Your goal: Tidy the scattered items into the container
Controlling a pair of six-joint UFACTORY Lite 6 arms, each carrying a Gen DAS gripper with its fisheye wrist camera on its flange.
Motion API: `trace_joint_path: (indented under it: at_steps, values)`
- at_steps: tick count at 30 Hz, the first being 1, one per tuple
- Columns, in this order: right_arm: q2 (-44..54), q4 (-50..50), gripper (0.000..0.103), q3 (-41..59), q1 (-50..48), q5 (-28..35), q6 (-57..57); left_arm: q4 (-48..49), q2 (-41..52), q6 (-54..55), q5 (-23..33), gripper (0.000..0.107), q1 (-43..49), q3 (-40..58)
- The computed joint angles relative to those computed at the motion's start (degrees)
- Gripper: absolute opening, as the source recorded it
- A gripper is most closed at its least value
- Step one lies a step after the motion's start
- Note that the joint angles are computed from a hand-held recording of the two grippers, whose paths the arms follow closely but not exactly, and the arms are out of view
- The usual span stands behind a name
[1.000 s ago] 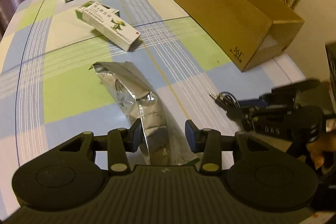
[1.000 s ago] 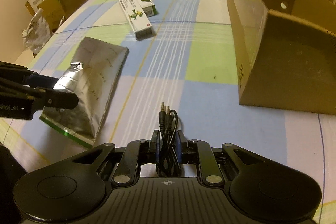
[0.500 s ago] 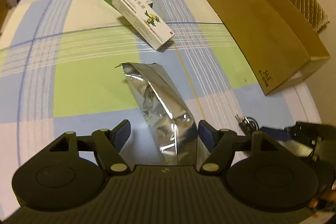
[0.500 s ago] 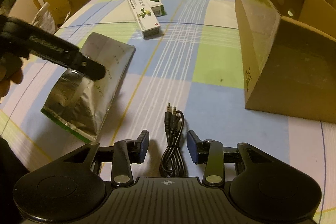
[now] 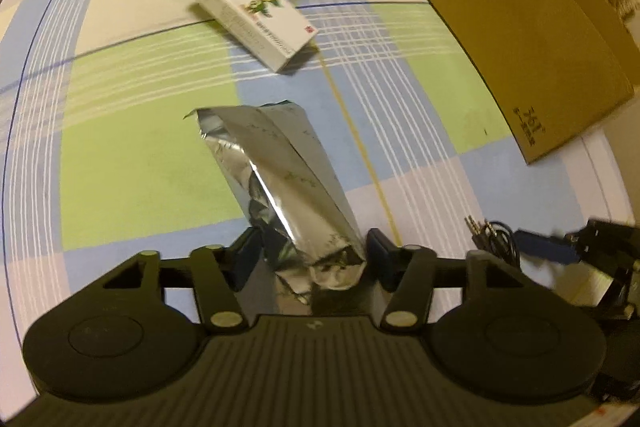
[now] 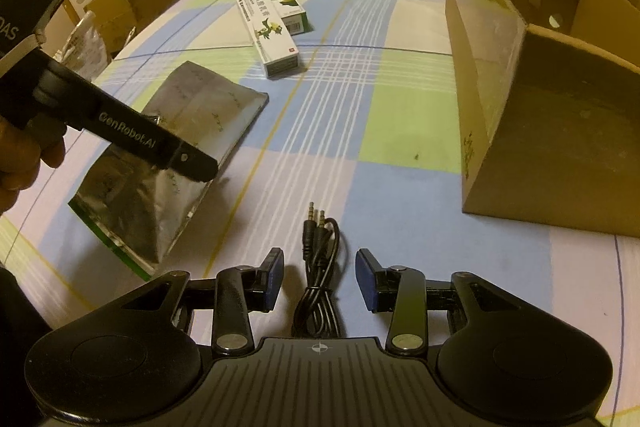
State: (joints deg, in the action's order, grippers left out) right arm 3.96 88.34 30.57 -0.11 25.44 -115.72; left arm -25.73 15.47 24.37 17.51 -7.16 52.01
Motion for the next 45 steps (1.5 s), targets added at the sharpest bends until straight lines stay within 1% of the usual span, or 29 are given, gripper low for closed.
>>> trace_joint_path:
  at_steps: [4, 9, 12, 14, 17, 19, 21, 27, 29, 31, 32, 34, 36, 37, 42, 45]
  values:
    - [-1.06, -0.95, 0.037, -0.62, -0.28, -0.08, 0.79, 7.31, -0.54, -4.12, 0.18, 0.044, -2.15, 0.34]
    - [-2.04, -2.27, 0.037, -1.18, -0.34, 0.01, 1.82, 15.00, -1.24, -8.18, 0.77, 0.043, -4.51, 0.29]
    - [-2.50, -3.38, 0.037, -1.28, -0.70, 0.06, 2.49, 17.25, -1.57, -9.66, 0.86, 0.043, -5.25, 0.06]
    - [-2.59, -3.59, 0.037, -1.17, -0.92, 0.05, 2.48, 16.35, -1.71, -8.66, 1.15, 0.043, -5.05, -0.04]
    - [-2.32, -3.36, 0.037, -1.09, -1.26, -0.06, 1.93, 11.95, -1.54, -4.36, 1.77, 0.044, -3.58, 0.06]
    - [-2.21, -3.75, 0.038, -0.93, -1.62, 0.02, 2.12, 10.67, -1.03, -3.08, 2.69, 0.048, -2.80, 0.68]
    - [-2.19, -3.95, 0.038, -0.82, -1.76, 0.00, 2.17, 8.99, -0.12, -1.41, 3.67, 0.049, -2.00, 1.72]
    - [-2.55, -5.32, 0.039, -0.67, -2.27, 0.67, 3.14, 8.35, 2.93, 0.50, 4.92, 0.051, -1.56, 4.39]
    - [-3.03, -5.47, 0.039, -0.85, -2.41, 0.99, 3.14, 9.18, 2.99, 0.65, 5.38, 0.048, -1.79, 4.85]
    - [-3.50, -5.63, 0.039, -1.14, -2.62, 1.37, 3.26, 9.67, 2.33, 1.55, 5.84, 0.042, -1.85, 4.77]
    - [-3.63, -5.67, 0.039, -1.24, -2.67, 1.53, 3.33, 9.15, 1.62, 2.83, 6.08, 0.040, -1.70, 4.44]
    - [-3.80, -5.82, 0.039, -1.40, -2.74, 1.74, 3.49, 4.35, 0.05, 9.41, 7.12, 0.036, -0.59, 3.59]
    - [-3.80, -5.77, 0.039, -1.57, -2.93, 1.94, 3.46, -0.74, -1.28, 16.14, 8.55, 0.035, 0.89, 2.72]
    - [-3.69, -5.52, 0.039, -1.63, -3.01, 2.01, 3.24, -1.31, -1.54, 17.09, 9.17, 0.035, 1.31, 2.55]
    - [-2.79, -4.91, 0.039, -1.43, -3.42, 2.43, 2.64, -2.73, -0.58, 17.13, 9.93, 0.036, 2.17, 3.02]
    - [-2.32, -4.81, 0.039, -1.24, -3.74, 2.61, 2.43, 2.16, 1.54, 11.25, 9.69, 0.044, 0.62, 4.86]
